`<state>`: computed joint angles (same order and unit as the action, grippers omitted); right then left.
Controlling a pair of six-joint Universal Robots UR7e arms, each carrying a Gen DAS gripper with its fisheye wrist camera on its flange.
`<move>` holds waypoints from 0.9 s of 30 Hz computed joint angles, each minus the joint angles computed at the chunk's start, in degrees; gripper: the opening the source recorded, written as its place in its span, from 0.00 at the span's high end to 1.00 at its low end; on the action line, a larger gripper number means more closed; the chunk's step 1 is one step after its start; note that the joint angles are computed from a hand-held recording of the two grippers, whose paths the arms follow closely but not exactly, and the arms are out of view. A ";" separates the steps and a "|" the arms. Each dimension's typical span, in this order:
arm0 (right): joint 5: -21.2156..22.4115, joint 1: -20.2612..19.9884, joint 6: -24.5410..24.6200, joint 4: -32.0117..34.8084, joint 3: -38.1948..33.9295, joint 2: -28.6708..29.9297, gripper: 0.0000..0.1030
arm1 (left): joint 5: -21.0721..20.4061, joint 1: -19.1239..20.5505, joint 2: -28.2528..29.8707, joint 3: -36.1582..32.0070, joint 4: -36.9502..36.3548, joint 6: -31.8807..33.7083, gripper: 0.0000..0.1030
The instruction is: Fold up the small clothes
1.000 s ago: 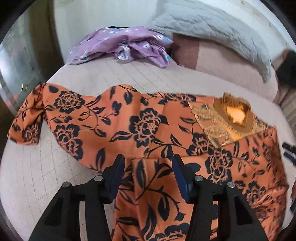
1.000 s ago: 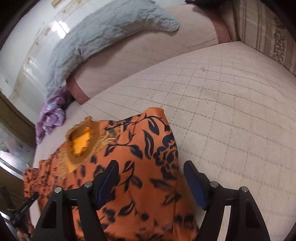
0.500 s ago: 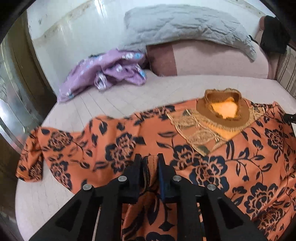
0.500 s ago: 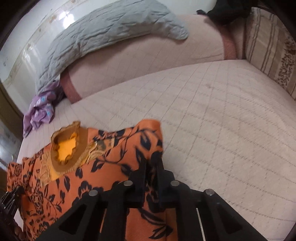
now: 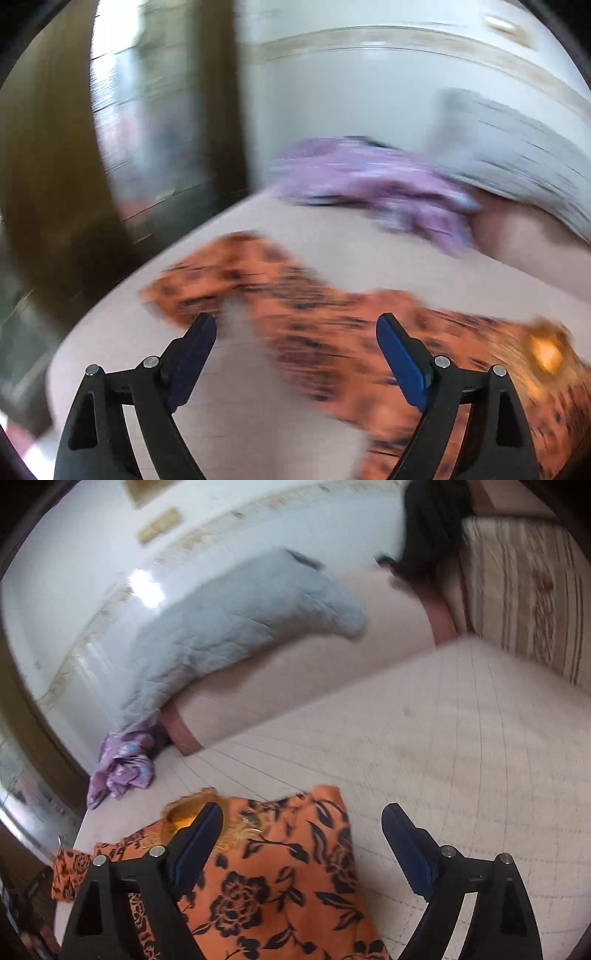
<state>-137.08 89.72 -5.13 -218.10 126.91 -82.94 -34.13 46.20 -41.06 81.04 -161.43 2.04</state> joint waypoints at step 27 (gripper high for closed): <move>4.24 -0.95 -0.46 5.87 -2.92 6.62 0.15 | -9.88 15.73 4.95 -25.58 30.32 -13.60 0.95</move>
<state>-132.84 88.77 -5.59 -212.23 123.99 -76.32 -44.01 61.93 -36.11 55.46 -131.11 -11.56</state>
